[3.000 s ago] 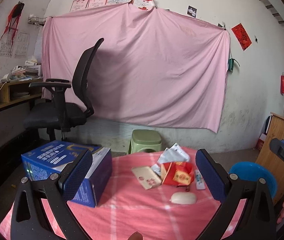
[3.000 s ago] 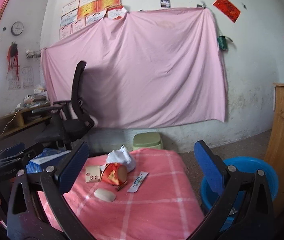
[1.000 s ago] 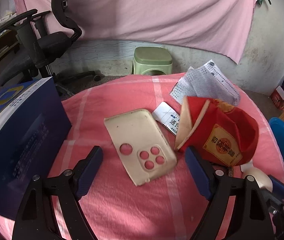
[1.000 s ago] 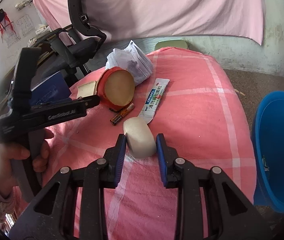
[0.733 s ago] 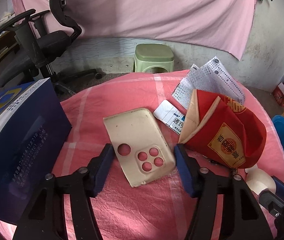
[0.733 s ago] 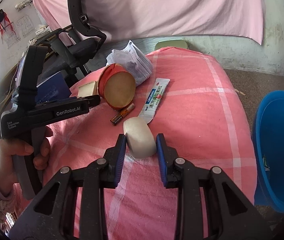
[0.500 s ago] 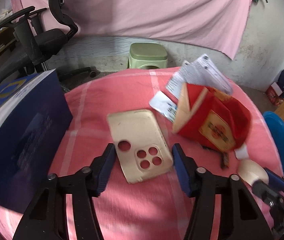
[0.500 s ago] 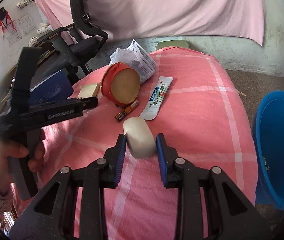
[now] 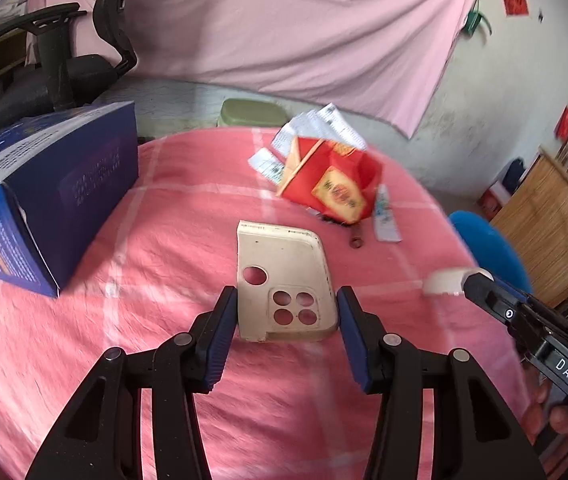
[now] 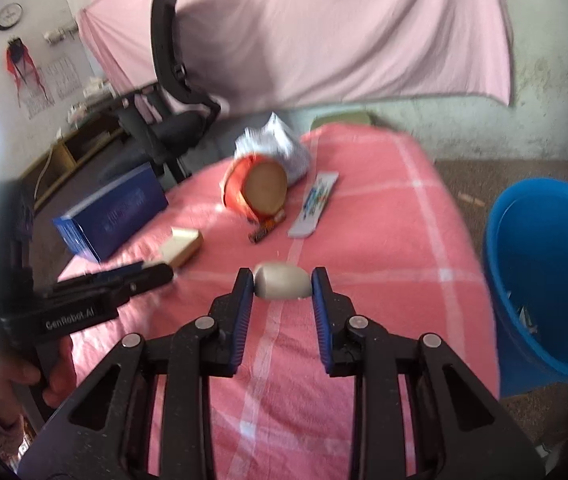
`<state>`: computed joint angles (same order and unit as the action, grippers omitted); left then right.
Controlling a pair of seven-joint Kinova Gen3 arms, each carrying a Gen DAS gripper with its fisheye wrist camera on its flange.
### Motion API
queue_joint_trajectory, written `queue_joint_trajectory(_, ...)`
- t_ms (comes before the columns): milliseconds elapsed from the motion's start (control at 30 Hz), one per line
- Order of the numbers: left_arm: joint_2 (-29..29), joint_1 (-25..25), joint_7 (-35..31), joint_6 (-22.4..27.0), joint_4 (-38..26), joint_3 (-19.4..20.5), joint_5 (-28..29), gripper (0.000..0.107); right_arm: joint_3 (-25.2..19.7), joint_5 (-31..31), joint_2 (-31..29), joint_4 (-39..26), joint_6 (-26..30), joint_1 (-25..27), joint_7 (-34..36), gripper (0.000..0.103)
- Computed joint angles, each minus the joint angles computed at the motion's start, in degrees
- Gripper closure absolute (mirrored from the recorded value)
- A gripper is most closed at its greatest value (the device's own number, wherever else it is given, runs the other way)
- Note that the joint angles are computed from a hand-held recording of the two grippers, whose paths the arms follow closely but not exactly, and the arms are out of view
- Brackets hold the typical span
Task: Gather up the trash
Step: 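Grasp the beige phone case with the left tool while the right tool grasps the soap bar, then carry both items over the blue bucket and open both tools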
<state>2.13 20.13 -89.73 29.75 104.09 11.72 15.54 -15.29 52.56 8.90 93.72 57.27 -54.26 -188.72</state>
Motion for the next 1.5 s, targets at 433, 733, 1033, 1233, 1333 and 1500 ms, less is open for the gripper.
queue_joint_trajectory(433,-5.23,2.81,4.06,-10.64,3.43,1.24,-2.00,0.063,-17.05,11.89,-1.37,2.75,10.57,8.82,-10.75,0.058)
queue_joint_trajectory(733,-5.02,9.87,2.38,-28.37,2.73,2.31,-2.87,0.063,-6.34,23.39,-3.12,1.58,31.54,-9.23,-10.25,0.058)
queue_joint_trajectory(1033,1.19,8.18,16.38,-40.55,-2.38,11.80,-23.84,0.063,-6.78,30.27,-2.98,0.85,50.62,-13.19,-6.25,0.058)
queue_joint_trajectory(1233,7.32,9.01,22.29,-39.99,-7.75,15.56,-35.47,0.063,-8.17,26.55,-4.13,2.93,55.68,-11.65,-8.01,0.058)
queue_joint_trajectory(1333,10.48,5.10,22.52,-35.91,-10.53,22.59,-37.30,0.063,-8.80,22.79,-5.24,4.56,56.10,-10.48,-10.62,0.058)
queue_joint_trajectory(1500,16.99,-0.42,21.83,-25.56,-16.31,33.50,-37.73,0.063,-9.57,16.40,-7.33,8.54,52.60,-7.42,-16.25,0.058)
